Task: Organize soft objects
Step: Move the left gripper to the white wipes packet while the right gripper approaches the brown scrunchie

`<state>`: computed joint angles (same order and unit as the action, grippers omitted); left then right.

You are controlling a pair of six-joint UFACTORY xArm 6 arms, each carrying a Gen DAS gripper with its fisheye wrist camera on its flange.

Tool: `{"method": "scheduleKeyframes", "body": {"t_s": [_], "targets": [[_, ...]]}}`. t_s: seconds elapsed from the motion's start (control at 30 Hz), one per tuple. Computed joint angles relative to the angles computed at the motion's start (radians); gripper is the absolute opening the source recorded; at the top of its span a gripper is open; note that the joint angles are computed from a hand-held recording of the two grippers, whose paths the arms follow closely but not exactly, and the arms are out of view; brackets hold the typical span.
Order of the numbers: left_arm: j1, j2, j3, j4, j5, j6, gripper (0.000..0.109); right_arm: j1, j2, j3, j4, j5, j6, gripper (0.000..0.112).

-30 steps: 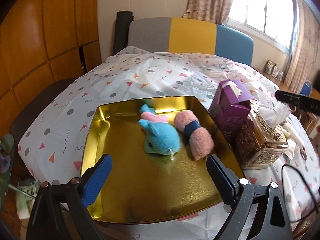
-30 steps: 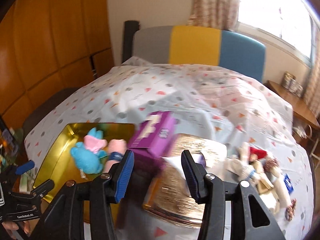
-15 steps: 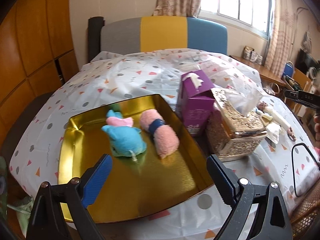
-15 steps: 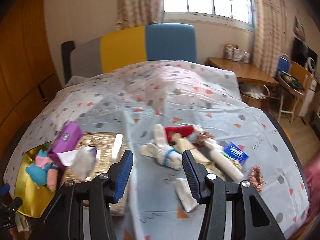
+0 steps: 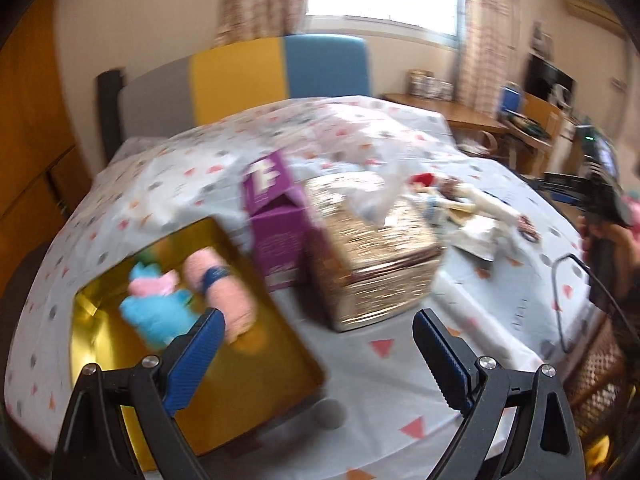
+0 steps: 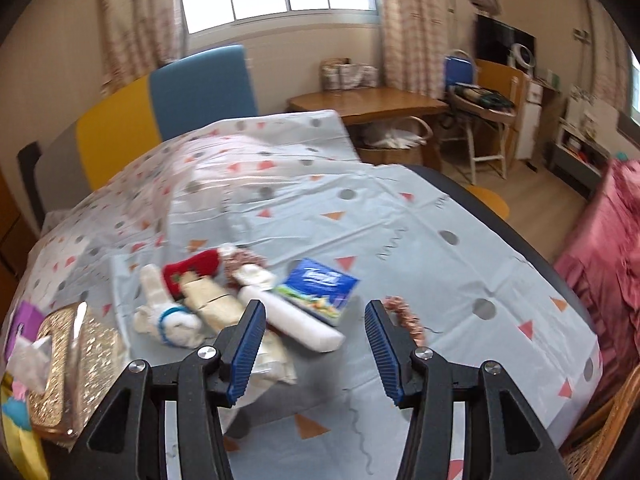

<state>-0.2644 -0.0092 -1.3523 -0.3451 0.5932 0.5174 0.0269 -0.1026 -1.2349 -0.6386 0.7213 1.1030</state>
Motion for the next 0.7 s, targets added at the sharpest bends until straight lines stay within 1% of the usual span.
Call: {"method": "scheduleKeyframes", "body": {"t_s": [0.07,0.17,0.23,0.3,0.4,0.47,0.53,0.6,0.67,0.7], "targets": [[-0.03,0.015,-0.03,-0.033,0.02,0.051,0.095,-0.025,-0.023,0.04,0.001,0.001,0.06,0.053],[-0.079,0.052,-0.089,-0.076,0.05,0.099,0.095,-0.06,-0.05,0.082,0.07,-0.019,0.099,0.053],[-0.117,0.091,-0.14,-0.066,0.07,0.101,0.095,-0.068,-0.06,0.093,0.077,-0.024,0.117,0.053],[-0.151,0.132,-0.191,-0.084,0.098,0.12,0.095,-0.072,-0.071,0.105,0.09,-0.032,0.117,0.053],[-0.209,0.229,-0.302,-0.023,0.128,0.081,0.095,-0.075,-0.073,0.108,0.11,-0.039,0.119,0.053],[-0.23,0.308,-0.396,-0.012,0.17,0.068,0.095,-0.086,-0.076,0.118,0.134,-0.054,0.125,0.053],[-0.253,0.401,-0.509,0.026,0.224,0.032,0.095,-0.099,-0.084,0.135,0.168,-0.07,0.125,0.053],[-0.27,0.504,-0.643,0.06,0.292,-0.005,0.095,-0.11,-0.092,0.15,0.195,-0.08,0.128,0.053],[-0.28,0.609,-0.79,0.058,0.365,-0.031,0.095,-0.117,-0.098,0.159,0.212,-0.085,0.135,0.053],[-0.286,0.678,-0.893,0.058,0.413,-0.044,0.095,-0.12,-0.101,0.162,0.215,-0.082,0.142,0.053]]}}
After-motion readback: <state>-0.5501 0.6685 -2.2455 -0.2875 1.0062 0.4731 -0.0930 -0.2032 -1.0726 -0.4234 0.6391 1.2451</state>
